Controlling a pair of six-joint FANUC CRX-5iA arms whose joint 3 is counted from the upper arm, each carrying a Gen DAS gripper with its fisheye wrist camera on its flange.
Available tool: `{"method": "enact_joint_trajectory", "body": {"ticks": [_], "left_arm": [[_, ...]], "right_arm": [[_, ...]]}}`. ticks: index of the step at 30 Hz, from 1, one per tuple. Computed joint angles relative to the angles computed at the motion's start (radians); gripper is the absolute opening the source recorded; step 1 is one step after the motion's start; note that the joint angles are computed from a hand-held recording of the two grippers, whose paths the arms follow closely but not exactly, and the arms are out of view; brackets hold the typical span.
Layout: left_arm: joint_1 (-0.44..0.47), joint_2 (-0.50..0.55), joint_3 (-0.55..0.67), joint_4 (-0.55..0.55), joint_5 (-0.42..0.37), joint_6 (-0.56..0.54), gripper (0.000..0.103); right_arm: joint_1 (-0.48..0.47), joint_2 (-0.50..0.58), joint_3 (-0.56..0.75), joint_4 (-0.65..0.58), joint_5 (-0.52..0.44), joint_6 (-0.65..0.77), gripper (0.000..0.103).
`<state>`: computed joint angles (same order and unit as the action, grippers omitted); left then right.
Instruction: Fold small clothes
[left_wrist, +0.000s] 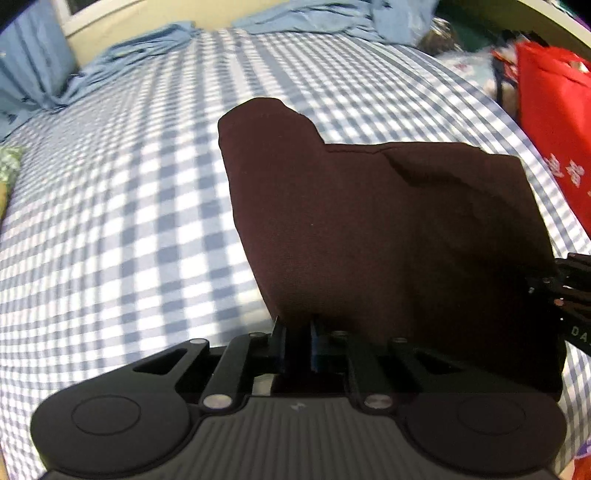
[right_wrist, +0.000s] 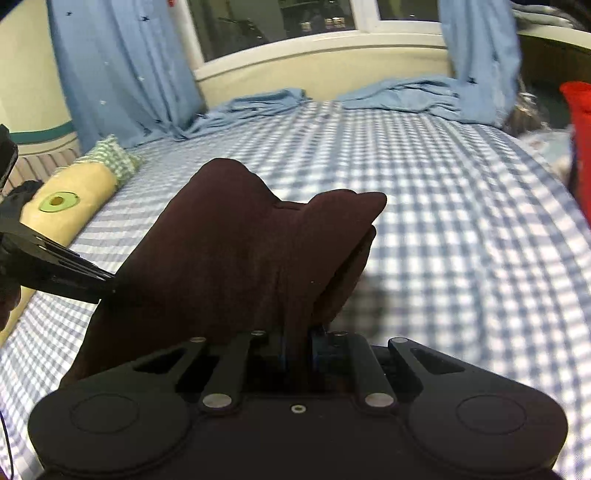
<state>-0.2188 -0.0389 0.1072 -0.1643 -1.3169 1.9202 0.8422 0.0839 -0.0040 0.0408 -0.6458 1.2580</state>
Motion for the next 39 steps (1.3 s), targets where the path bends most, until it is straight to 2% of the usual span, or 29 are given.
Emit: {"method": "enact_joint_trajectory", "body": {"ticks": [4, 8, 12, 15, 17, 19, 21, 23, 25, 27, 31, 32, 33, 37, 39], "left_arm": [[0.034, -0.035, -0.002, -0.045, -0.041, 0.02, 0.01], [0.077, -0.071, -0.035, -0.068, -0.062, 0.056, 0.011], [0.108, -0.095, -0.102, -0.06, -0.046, 0.106, 0.011], [0.095, -0.108, -0.126, -0.102, -0.031, 0.148, 0.014], [0.082, -0.101, -0.122, -0.118, -0.03, 0.186, 0.016], [0.063, -0.081, -0.091, -0.145, -0.065, 0.22, 0.018], [0.052, -0.071, -0.074, -0.164, -0.096, 0.253, 0.03], [0.061, -0.086, -0.087, -0.147, -0.083, 0.276, 0.035], [0.052, -0.098, -0.087, -0.149, -0.093, 0.308, 0.049], [0.024, -0.111, -0.075, -0.181, -0.125, 0.344, 0.065], [-0.028, -0.145, -0.056, -0.223, -0.162, 0.398, 0.075], [-0.032, -0.156, -0.057, -0.231, -0.163, 0.406, 0.082], [-0.048, -0.166, -0.051, -0.244, -0.175, 0.422, 0.087], [-0.13, -0.217, -0.032, -0.32, -0.221, 0.481, 0.093], [-0.185, -0.232, -0.015, -0.37, -0.261, 0.516, 0.1]], "right_arm": [[0.017, 0.07, 0.106, -0.078, -0.027, 0.059, 0.012], [0.026, 0.14, 0.212, -0.153, -0.096, 0.099, 0.012], [0.046, 0.198, 0.267, -0.148, -0.163, 0.07, 0.012], [0.059, 0.215, 0.268, -0.096, -0.167, -0.004, 0.013], [0.061, 0.236, 0.292, -0.083, -0.197, -0.03, 0.022], [0.061, 0.248, 0.304, -0.065, -0.219, -0.042, 0.03], [0.053, 0.253, 0.312, -0.065, -0.237, -0.04, 0.037], [0.048, 0.239, 0.295, -0.059, -0.235, -0.042, 0.053], [0.049, 0.214, 0.261, -0.043, -0.213, -0.052, 0.063], [0.055, 0.189, 0.231, -0.028, -0.192, -0.065, 0.067], [0.074, 0.119, 0.148, 0.029, -0.119, -0.118, 0.085], [0.08, 0.096, 0.121, 0.047, -0.094, -0.135, 0.088], [0.085, 0.073, 0.095, 0.062, -0.073, -0.149, 0.089], [0.12, -0.023, -0.02, 0.178, 0.02, -0.265, 0.099], [0.14, -0.075, -0.088, 0.261, 0.068, -0.351, 0.102]]}}
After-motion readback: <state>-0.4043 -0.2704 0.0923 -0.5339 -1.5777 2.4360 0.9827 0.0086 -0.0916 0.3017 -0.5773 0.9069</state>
